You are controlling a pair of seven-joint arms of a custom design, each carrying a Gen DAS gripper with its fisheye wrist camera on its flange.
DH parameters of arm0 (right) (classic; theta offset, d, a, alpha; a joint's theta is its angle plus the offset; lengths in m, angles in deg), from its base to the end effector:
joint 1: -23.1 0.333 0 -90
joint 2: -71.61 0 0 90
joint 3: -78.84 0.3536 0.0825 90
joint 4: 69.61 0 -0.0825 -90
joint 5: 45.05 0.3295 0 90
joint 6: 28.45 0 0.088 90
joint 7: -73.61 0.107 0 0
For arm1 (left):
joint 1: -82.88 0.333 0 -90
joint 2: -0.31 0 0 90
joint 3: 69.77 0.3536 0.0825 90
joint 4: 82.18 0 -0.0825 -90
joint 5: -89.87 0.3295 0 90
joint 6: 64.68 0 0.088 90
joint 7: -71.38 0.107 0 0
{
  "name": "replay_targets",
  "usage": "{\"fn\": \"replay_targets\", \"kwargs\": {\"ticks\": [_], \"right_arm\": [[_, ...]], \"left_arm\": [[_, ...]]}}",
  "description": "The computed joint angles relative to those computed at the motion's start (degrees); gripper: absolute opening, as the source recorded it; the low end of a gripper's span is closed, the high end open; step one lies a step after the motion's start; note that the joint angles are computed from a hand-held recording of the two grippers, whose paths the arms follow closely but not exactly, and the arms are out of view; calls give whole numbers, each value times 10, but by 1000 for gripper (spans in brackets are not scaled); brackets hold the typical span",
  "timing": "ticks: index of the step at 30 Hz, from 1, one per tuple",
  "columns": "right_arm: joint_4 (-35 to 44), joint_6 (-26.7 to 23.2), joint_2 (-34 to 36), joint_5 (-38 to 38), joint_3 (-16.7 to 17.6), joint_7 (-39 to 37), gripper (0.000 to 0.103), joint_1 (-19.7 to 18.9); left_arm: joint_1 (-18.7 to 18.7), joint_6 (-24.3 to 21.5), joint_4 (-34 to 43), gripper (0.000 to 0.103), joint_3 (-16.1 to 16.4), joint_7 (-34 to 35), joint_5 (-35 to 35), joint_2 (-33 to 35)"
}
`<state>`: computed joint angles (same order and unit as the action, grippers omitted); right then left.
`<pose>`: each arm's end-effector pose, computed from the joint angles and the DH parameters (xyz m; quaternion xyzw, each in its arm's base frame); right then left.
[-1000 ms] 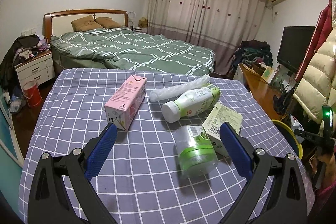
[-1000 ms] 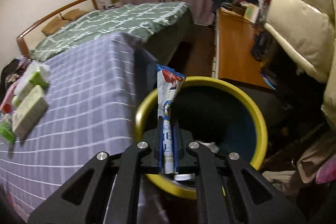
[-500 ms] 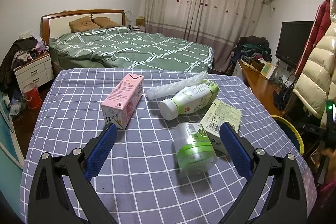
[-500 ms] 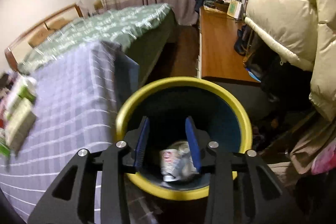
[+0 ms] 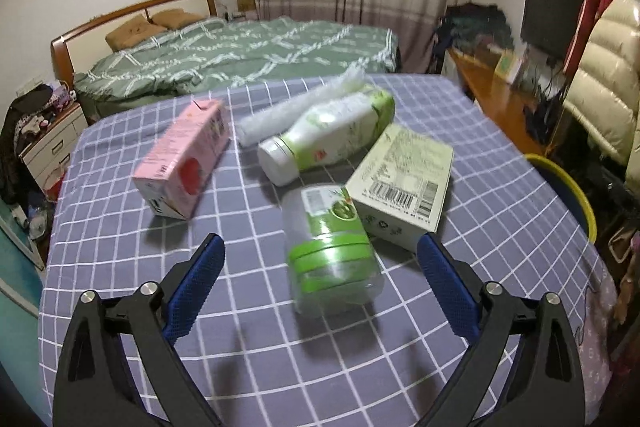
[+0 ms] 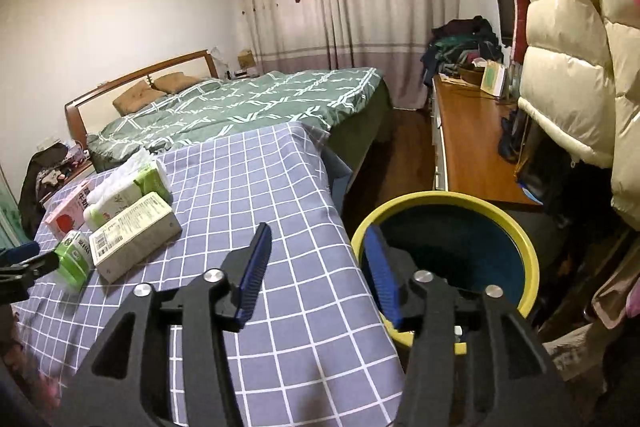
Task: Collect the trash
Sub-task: 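Grasp the clear green-lidded jar with the left gripper, then carry the green-lidded jar with the left gripper into the bin and release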
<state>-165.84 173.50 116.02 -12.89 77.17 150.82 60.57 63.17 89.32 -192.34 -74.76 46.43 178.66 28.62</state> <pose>0.6032 0.3626 0.3409 -0.6808 0.5410 -0.2422 0.4304 0.5437 -0.2794 0.3151 -0.7200 0.5739 -0.2547 0.2955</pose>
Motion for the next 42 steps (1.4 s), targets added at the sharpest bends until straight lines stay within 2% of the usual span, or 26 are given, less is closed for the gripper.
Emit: {"fn": "replay_targets", "kwargs": {"ticks": [4,6,9,15,17,21,26,31,33,36,39,42], "right_arm": [[-6,17,-1,-12,15,-3,49,-11],[-7,16,-1,-18,23,-4,49,-18],[-9,15,-1,-39,53,6,49,-46],[-13,14,-1,-68,76,26,49,-69],[-14,15,-2,-75,75,28,49,-69],[-14,13,-2,-82,76,32,49,-70],[-18,15,-3,-91,84,43,49,-79],[-24,27,-4,-94,87,53,49,-83],[-34,49,-4,-108,105,63,49,-99],[-56,62,-15,-108,97,63,49,-97],[-96,76,-35,-115,104,72,49,-114],[-140,99,-57,-106,98,80,49,-122]], "left_arm": [[13,10,25,81,-4,94,-106,29],[11,15,31,79,2,117,-140,37],[3,23,39,72,16,142,-173,47],[-18,30,51,62,42,170,-202,55],[-21,32,59,55,44,185,-212,60],[-28,31,65,54,52,204,-225,62],[-45,15,51,53,64,180,-207,43],[-54,-15,29,53,50,150,-175,2],[-54,-24,27,53,37,151,-164,-10],[-54,-29,32,53,18,163,-154,-21],[-54,-17,51,53,3,184,-154,-16],[-59,5,89,53,-8,229,-175,7]]}}
